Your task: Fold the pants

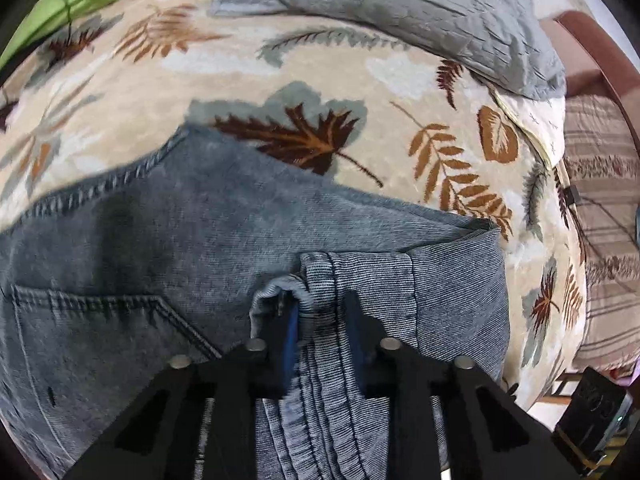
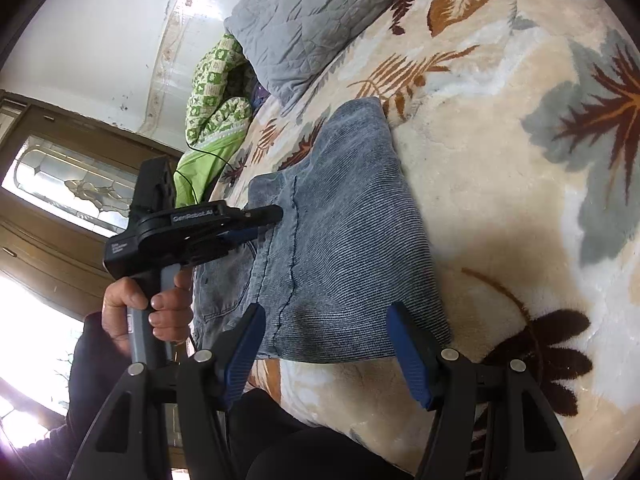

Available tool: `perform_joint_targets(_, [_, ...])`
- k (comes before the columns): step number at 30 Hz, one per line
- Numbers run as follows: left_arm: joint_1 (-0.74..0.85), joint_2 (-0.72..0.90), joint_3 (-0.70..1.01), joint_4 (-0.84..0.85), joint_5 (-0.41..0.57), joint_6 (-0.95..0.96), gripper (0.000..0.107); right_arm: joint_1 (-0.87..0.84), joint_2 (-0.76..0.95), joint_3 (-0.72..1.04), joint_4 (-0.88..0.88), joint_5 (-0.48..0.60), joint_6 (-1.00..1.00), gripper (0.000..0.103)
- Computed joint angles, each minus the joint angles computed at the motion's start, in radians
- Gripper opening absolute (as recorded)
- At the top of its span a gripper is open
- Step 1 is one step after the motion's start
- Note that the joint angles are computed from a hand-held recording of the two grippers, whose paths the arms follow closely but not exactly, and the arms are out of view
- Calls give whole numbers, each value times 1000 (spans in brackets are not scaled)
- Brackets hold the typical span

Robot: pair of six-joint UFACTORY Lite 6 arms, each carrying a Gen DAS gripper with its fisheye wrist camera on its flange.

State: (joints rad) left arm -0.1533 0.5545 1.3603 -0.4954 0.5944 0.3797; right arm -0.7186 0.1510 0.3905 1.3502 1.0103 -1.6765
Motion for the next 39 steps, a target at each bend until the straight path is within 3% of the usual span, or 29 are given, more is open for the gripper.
perform_joint_targets(3, [-3, -6, 18, -8, 4, 26, 11, 27, -50, -8, -6, -22, 32, 66])
perform_joint_targets(10, [-4, 9, 100, -41, 4, 71, 11, 103, -175, -6, 42, -30, 92, 66])
perform_joint_targets(14, [-5, 30, 75, 36, -25, 18, 14, 291, -94, 19, 130, -197, 85, 66])
perform_joint_targets(16, [15, 42, 61, 57, -18, -10, 16, 319, -134, -1, 154, -224, 68, 66])
perform_joint_targets(21, [68, -146, -137, -26, -77, 116, 19, 299, -201, 36, 64, -222, 187, 66])
perform_joint_targets(24, [58, -323, -312, -113, -98, 279, 32, 299, -201, 104, 71, -238, 246, 66])
perform_joint_targets(26, [21, -404, -403, -69, -154, 257, 38, 349, -169, 180, 98, -284, 291, 65])
perform_joint_targets(27, [6, -433, -439, -50, -175, 248, 38, 371, -144, 220, 103, -308, 312, 62])
perform_joint_targets(29, [-39, -455, -490, 34, -221, 181, 38, 439, -56, 326, 101, -373, 374, 40])
perform_joint_targets(31, [-88, -428, -518, 197, -272, 26, 38, 508, 58, 439, 94, -434, 431, 27])
perform_joint_targets(33, [-99, -388, -536, 282, -298, -37, 38, 572, 179, 543, 51, -506, 505, 25])
perform_joint_targets(36, [-62, -411, -573, 160, -310, 89, 38, 607, 328, 636, -26, -555, 602, 20])
perform_joint_targets(39, [15, -460, -581, 25, -251, 244, 38, 577, 260, 584, 31, -517, 550, 18])
